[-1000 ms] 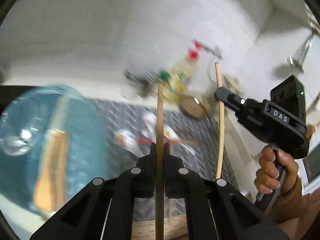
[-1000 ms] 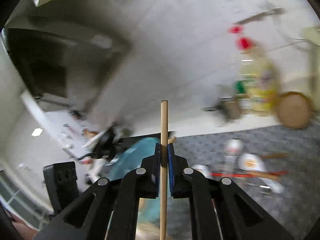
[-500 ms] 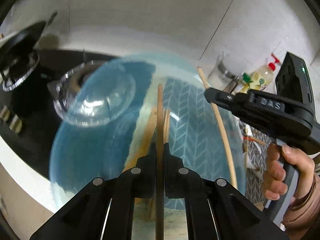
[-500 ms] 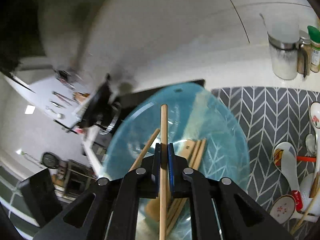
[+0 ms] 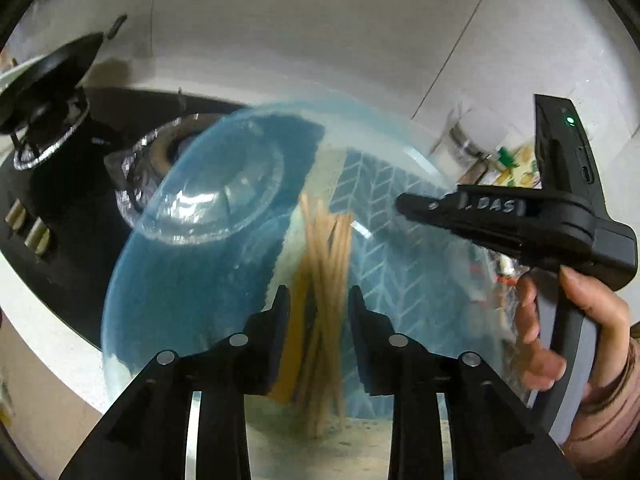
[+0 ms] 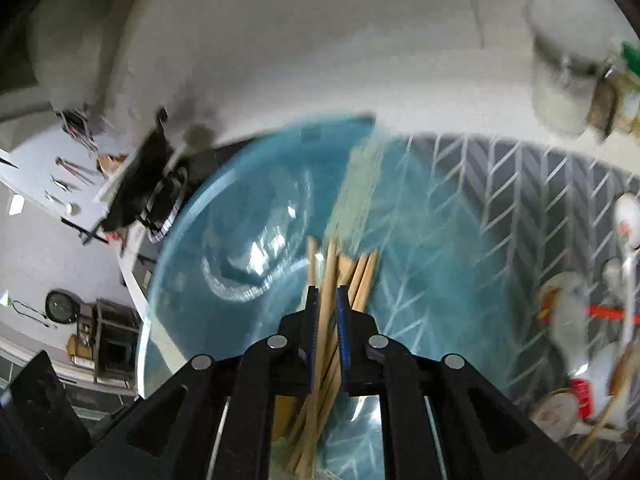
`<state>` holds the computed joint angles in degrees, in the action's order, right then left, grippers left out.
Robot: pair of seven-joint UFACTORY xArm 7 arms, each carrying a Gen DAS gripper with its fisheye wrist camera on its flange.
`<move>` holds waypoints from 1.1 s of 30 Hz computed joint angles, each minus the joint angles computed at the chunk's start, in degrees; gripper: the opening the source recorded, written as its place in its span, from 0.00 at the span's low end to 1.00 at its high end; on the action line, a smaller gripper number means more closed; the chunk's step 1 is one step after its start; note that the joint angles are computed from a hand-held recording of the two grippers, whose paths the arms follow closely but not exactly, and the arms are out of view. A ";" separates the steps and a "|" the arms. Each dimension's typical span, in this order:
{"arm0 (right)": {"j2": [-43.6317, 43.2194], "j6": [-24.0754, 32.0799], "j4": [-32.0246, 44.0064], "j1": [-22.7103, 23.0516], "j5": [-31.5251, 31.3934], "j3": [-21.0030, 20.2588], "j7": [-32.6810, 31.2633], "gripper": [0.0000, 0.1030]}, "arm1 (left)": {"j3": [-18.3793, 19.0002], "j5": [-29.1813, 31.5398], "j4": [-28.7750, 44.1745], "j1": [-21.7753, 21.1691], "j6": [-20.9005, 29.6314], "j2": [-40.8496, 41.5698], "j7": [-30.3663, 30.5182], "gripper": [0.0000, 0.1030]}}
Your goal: Organize utensils
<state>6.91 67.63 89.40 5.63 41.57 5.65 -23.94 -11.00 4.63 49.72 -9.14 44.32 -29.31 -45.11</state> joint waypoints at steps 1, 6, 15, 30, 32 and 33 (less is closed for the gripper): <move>-0.49 1.66 1.56 -1.85 4.36 -0.75 -2.92 0.09 | -0.45 0.41 1.00 -0.04 -0.13 -0.08 -0.09 0.31; -3.14 5.09 7.00 -9.98 17.93 -5.69 -16.31 0.26 | -3.94 3.03 9.30 -2.08 -2.65 2.52 1.47 0.53; -4.11 1.12 -2.42 -19.11 14.55 -12.11 -24.70 0.67 | -7.19 1.46 21.37 -11.54 -7.69 24.70 3.36 0.60; 4.39 -1.85 -4.64 -22.01 4.53 -8.41 -48.57 0.36 | -1.25 11.99 27.19 -23.30 1.71 39.70 -5.91 0.51; 6.10 -0.30 -2.19 -21.61 2.83 -7.27 -49.57 0.35 | -0.89 13.95 28.53 -24.19 3.19 40.52 -6.62 0.35; 7.54 0.36 -0.53 -20.99 0.99 -6.62 -50.01 0.34 | -0.81 13.94 28.83 -24.33 3.60 40.53 -6.77 0.12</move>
<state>14.45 67.99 88.87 -15.36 42.56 -0.96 -73.95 -11.81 18.56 78.54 -33.47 47.93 11.22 -51.88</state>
